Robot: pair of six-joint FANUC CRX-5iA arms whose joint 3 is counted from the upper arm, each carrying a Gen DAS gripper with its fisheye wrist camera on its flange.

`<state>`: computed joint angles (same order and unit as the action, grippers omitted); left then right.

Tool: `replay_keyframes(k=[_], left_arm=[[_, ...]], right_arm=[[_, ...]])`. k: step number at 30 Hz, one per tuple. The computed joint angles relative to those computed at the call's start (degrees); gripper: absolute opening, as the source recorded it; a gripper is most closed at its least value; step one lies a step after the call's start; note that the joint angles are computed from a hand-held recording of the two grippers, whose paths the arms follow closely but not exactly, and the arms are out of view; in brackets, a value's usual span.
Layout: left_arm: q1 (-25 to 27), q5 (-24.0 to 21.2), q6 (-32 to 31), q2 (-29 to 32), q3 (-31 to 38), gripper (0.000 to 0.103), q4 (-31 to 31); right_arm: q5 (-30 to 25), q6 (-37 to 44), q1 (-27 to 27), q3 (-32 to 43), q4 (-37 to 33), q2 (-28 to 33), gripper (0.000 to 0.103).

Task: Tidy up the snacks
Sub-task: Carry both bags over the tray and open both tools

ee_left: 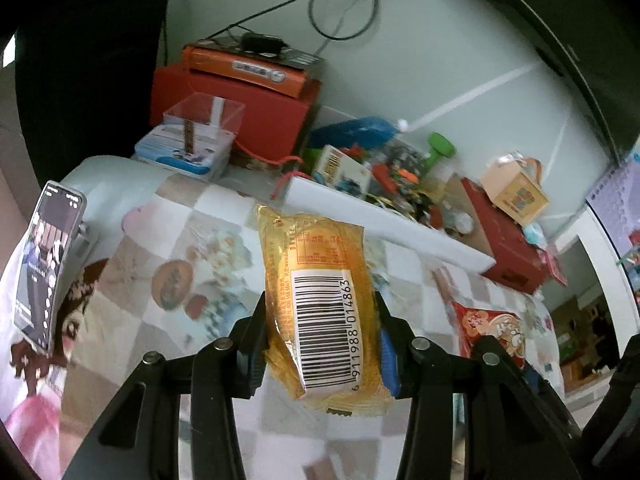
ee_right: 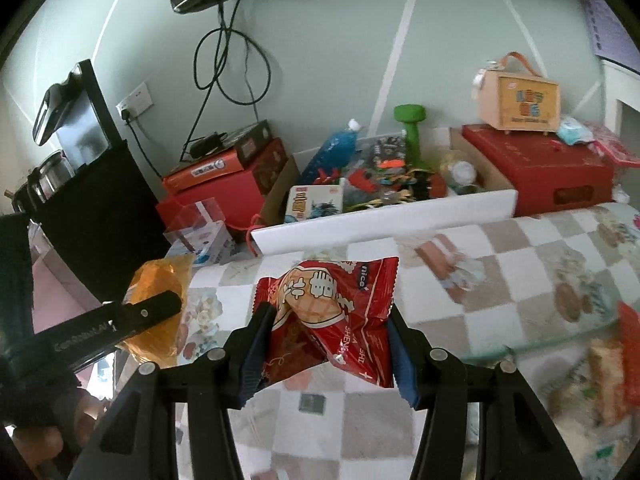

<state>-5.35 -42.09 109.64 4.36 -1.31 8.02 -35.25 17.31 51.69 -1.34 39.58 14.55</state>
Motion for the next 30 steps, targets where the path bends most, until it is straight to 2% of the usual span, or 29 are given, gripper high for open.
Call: replay_keyframes(k=[8,13,17,20,25,30], left_arm=[[-6.6,-4.7,1.2,-0.6,3.1,0.047,-1.2],[-11.4,-5.9,2.6,-1.1,2.7,0.047,-2.1],[-13.6,-5.7,0.9,-1.0,0.6,0.047,1.2],[-15.3,-6.3,1.5,-0.8,0.4,0.047,0.5],[-17.8,-6.7,2.2,-0.5,-0.2,0.047,0.2],[-20.6,-7.7,2.8,0.9,2.0,0.047,-2.2]], right_arm=[[-6.4,-4.4,1.6,-8.8,0.4,-8.8,0.057],[-10.0,-5.9,1.6,-14.1,-1.6,-14.2,0.057],[-11.7,-8.0,1.5,-17.7,-1.0,-18.1,0.057],[-12.9,-9.8,1.5,-20.7,-0.7,-21.3,0.057],[-14.8,-11.3,1.4,-23.3,-1.1,-24.3,0.057],[-16.4,-10.0,1.0,-24.6,-2.6,-26.3,0.058]])
